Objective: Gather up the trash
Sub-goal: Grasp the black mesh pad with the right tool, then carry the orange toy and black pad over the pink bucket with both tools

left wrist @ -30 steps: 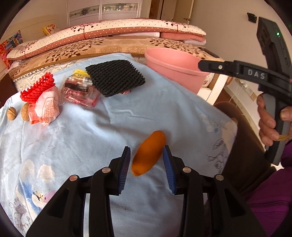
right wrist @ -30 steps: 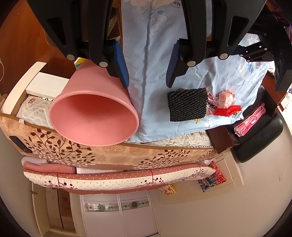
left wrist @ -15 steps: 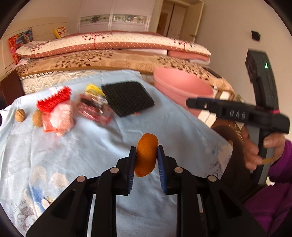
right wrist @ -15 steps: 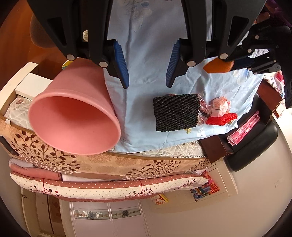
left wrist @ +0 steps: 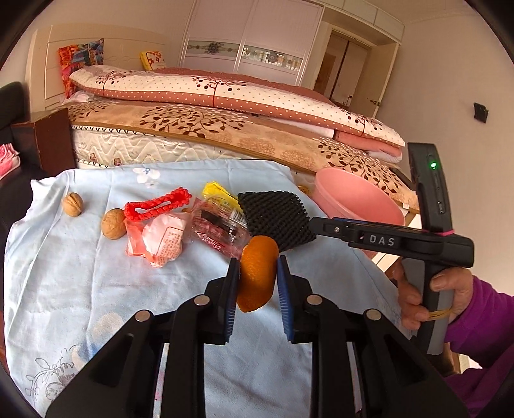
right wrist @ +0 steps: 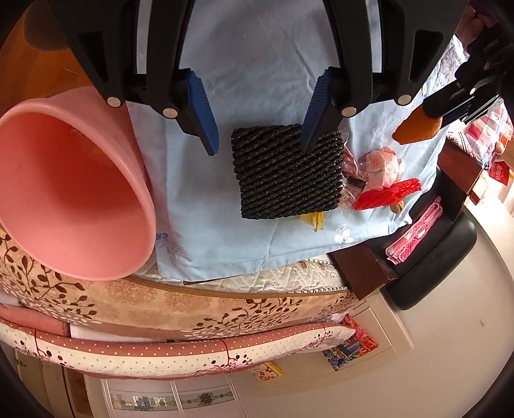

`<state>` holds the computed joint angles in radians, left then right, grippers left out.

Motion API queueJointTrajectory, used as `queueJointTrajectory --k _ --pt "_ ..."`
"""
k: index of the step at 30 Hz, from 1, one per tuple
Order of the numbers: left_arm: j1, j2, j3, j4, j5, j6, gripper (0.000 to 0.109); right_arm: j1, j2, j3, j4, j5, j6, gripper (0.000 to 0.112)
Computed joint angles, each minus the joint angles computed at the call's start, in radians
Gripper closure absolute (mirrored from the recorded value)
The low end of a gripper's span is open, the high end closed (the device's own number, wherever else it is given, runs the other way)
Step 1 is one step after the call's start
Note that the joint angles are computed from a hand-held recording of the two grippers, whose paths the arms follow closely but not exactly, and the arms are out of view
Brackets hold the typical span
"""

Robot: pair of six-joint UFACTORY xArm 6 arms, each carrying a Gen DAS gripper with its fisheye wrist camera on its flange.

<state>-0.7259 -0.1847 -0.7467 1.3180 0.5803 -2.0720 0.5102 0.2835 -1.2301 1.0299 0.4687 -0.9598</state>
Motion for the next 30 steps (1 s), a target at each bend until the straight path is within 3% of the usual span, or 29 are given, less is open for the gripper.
queueJointTrajectory --k 7,9,13,14,26,30 --pt "0.05 0.01 -0.008 -0.028 -0.054 0.013 0.085 -0.025 0.118 -0.135 -0.116 0.134 0.146 0.058" --pt "0.059 0.015 -0.017 -0.037 -0.062 0.022 0.085 -0.027 0.122 -0.143 -0.101 0.148 0.134 0.066" --pt "0.067 0.02 -0.031 -0.046 -0.061 0.039 0.085 -0.027 0.108 -0.13 -0.103 0.154 0.117 0.099" --pt "0.069 0.022 -0.034 -0.05 -0.061 0.042 0.085 -0.025 0.099 -0.12 -0.102 0.145 0.11 0.101" --pt "0.074 0.068 -0.117 -0.077 -0.042 0.086 0.085 -0.063 -0.101 0.037 0.066 0.11 -0.077 0.105" --pt "0.072 0.101 -0.162 -0.08 -0.039 0.1 0.085 -0.067 -0.139 0.059 0.065 0.033 -0.068 0.105"
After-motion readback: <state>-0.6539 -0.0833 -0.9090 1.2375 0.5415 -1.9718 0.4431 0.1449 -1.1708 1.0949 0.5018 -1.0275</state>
